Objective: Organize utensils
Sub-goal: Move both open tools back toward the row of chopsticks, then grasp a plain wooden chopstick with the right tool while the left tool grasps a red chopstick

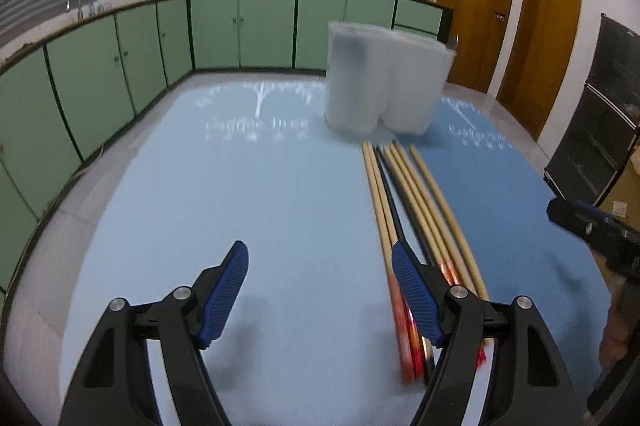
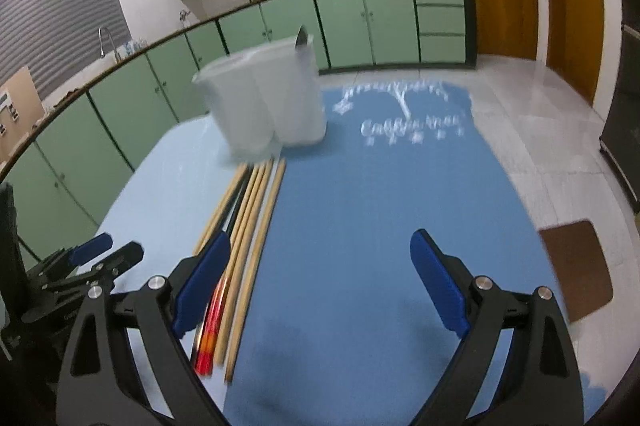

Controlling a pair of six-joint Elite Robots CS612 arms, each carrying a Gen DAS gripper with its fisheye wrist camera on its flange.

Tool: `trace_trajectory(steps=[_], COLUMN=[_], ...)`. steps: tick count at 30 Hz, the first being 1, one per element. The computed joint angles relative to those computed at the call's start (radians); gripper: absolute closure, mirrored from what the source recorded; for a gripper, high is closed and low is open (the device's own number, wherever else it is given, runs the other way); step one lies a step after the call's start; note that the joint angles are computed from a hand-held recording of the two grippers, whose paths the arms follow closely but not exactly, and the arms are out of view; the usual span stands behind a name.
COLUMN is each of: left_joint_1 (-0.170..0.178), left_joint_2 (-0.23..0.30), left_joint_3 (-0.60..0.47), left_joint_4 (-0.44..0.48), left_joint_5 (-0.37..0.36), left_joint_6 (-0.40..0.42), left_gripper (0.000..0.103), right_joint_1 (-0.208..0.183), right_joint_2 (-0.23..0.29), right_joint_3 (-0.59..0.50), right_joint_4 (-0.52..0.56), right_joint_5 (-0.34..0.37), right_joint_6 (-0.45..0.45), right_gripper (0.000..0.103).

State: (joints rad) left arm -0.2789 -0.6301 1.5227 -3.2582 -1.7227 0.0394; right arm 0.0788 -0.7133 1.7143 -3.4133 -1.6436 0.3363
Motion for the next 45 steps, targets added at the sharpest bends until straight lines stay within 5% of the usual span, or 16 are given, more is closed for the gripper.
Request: trace_trajectory(steps=[13, 20, 26, 34, 45], left_joint_1=[0.005, 0.007, 0.010, 0.012, 0.009], left_joint_2=[-0.040, -0.047, -0.049, -0.050, -0.050], left_joint_3=[0.101, 0.117, 0.122, 0.127, 0.127], left_joint_4=[-0.002, -0.008, -0.017, -0.014, -0.002], left_joint_5=[-0.014, -0.015, -0.009, -0.010, -0.028], left_joint_6=[0.031, 0.027, 0.034, 0.036, 0.054], left_gripper=[0.031, 0.031, 0.031, 0.031, 0.031], right_joint_1=[0.061, 0.080, 0.074, 0.052, 0.066], right_joint_2=[-0.010, 0.003, 0.006, -0.001, 0.023], right_joint_3=[0.064, 0.055, 0.058, 0.075, 0.038], right_joint_4=[0.012, 0.040, 0.036, 0.007, 0.014], right_joint_5=[-0.020, -0.063, -0.085, 0.004, -0.020], right_joint_6=[-0.074, -0.090, -0.087, -0.076, -0.110], right_gripper=[0.027, 0.043, 0.060, 0.059, 0.090])
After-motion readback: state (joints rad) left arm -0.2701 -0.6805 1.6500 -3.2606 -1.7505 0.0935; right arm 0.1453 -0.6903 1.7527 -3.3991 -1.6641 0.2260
